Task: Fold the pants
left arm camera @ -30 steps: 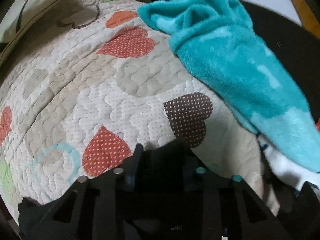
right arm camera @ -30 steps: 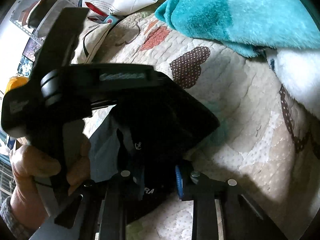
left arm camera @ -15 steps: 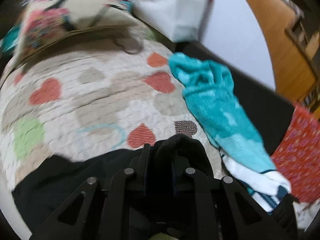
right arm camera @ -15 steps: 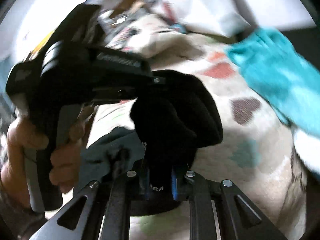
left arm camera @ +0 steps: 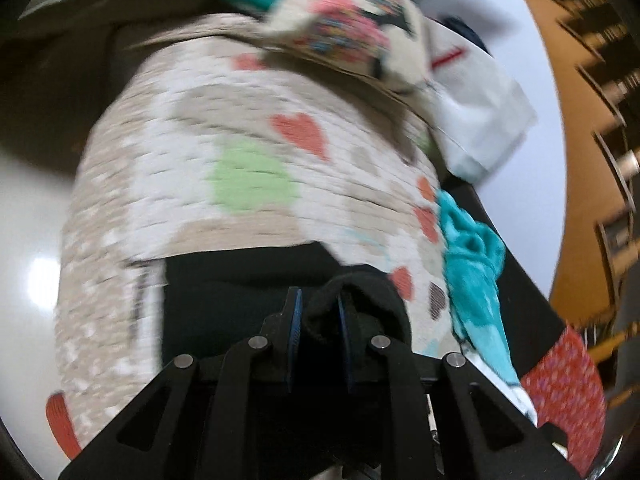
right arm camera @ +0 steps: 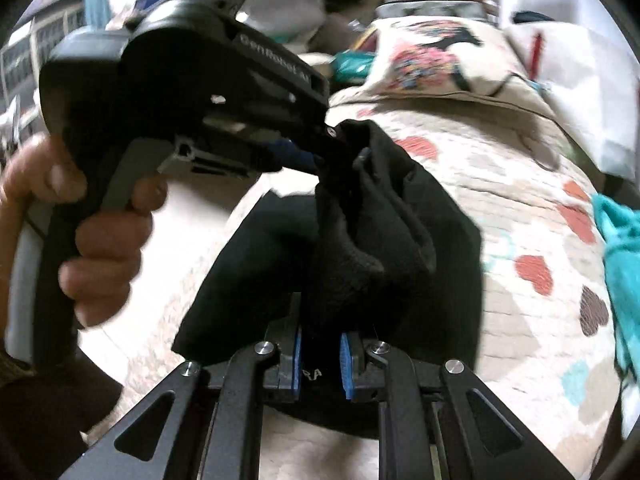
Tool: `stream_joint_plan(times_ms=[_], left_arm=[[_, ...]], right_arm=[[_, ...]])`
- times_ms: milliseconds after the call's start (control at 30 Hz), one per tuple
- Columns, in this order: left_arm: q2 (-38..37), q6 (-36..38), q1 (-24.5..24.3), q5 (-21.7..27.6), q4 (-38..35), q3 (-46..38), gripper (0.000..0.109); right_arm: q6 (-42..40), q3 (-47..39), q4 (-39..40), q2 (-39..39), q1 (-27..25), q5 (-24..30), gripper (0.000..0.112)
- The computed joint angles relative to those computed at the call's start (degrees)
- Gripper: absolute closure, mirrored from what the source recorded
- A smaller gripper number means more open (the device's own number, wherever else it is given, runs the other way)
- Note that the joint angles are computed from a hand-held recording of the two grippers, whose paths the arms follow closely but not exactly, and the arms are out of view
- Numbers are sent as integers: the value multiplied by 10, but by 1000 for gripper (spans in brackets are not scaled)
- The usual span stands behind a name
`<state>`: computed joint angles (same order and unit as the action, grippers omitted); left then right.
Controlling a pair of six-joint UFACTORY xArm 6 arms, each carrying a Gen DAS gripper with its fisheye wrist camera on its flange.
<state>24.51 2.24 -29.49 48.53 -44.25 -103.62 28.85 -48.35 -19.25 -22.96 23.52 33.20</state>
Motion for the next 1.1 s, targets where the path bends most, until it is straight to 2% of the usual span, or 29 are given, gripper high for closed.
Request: stream_joint_plan(times_ms=[67, 300, 367, 433, 533, 567, 667, 733, 833, 900, 933, 1033, 1100], left_arm=[[-12, -17, 11, -11, 0, 28, 92], [-46, -41, 36, -38, -46, 97, 90], [-59, -32, 34, -49, -72, 115, 80], [-69, -19, 30, -51, -90, 122, 62], [-78, -2, 21, -48, -91, 125, 58], [-80, -6, 17, -46, -77, 124, 58], [-101, -35, 4, -53, -9, 144, 58], [-121, -47, -4, -61, 12, 172, 58], [-148, -59, -19, -75, 14, 218, 58], [-157, -62, -31, -83, 9, 238, 58], [-158, -59, -37, -88, 8, 241, 58], [-154, -65, -58, -102, 56, 240, 58], [-154, -70, -68, -121, 81, 243, 58]], right_arm=[[-4, -1, -4, 11, 7, 1, 85], [-6, 1, -4, 14, 36, 7, 79], [4, 2, -11, 13, 38, 7, 78], [11, 3, -15, 12, 39, 7, 75], [2, 5, -4, 9, 45, 4, 60], [-3, 4, -2, 6, 49, 10, 59], [-107, 10, 106, -35, 52, 43, 59], [-150, 17, 171, -84, 31, 72, 59], [-142, -5, 167, -108, -27, 98, 59], [-147, -40, 178, -83, -64, 97, 59], [-177, -78, 211, -47, -85, 95, 58], [-259, -190, 264, 68, -94, 119, 46], [-280, -268, 277, 145, -87, 152, 44]])
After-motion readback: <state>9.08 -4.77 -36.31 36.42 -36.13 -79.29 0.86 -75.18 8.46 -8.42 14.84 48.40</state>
